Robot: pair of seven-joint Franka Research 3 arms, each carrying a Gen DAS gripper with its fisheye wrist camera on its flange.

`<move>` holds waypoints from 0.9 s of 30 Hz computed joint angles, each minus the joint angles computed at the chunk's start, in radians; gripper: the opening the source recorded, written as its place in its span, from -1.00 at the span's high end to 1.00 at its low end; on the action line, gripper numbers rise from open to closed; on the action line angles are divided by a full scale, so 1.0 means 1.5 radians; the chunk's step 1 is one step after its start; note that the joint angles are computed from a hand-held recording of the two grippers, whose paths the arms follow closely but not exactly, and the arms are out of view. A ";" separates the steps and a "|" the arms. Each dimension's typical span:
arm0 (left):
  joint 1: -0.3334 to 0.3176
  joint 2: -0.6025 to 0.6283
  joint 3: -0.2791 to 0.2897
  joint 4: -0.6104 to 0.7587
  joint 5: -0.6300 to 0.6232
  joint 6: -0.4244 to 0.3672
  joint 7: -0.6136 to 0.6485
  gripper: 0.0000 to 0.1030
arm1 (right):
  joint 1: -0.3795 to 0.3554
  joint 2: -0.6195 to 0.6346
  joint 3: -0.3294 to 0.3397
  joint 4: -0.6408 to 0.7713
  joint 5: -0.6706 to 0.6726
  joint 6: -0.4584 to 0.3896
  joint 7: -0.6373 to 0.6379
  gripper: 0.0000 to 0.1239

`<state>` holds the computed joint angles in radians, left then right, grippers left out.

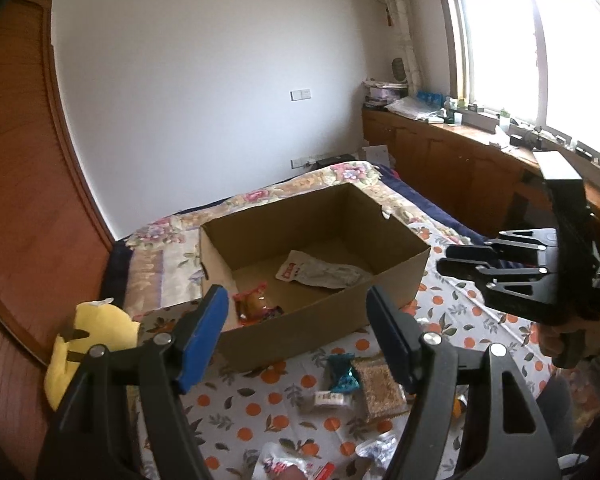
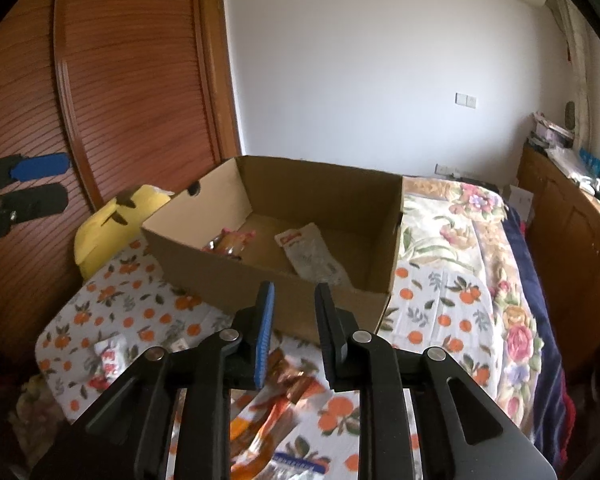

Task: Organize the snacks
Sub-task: 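Withdraw both open tools from the box back over the snack pile, then grasp the white duck-neck bag with the left tool while the right tool reaches the orange pack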

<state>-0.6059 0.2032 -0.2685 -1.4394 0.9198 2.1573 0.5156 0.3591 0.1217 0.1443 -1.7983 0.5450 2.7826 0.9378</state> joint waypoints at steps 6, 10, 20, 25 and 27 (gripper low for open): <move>0.021 -0.053 -0.008 -0.092 -0.014 0.061 -0.046 -0.39 | 0.004 -0.033 0.004 -0.062 0.043 0.013 -0.021 0.62; 0.025 -0.065 -0.020 -0.126 0.018 0.054 -0.079 -0.39 | 0.008 -0.044 0.004 -0.095 0.081 0.025 -0.041 0.62; 0.041 -0.078 -0.036 -0.201 -0.033 0.089 -0.075 -0.40 | 0.012 -0.038 0.004 -0.143 0.152 0.046 -0.070 0.52; 0.057 -0.092 -0.036 -0.256 -0.088 0.143 -0.112 -0.39 | 0.014 -0.022 0.007 -0.156 0.154 0.058 -0.060 0.36; 0.062 -0.099 -0.036 -0.281 -0.088 0.170 -0.131 -0.40 | 0.014 -0.014 0.008 -0.158 0.146 0.060 -0.049 0.34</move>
<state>-0.5128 0.0552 -0.3219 -1.8612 0.7873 2.4120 0.3184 0.3802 0.1006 0.1557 -2.0349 0.7639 2.8721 0.8637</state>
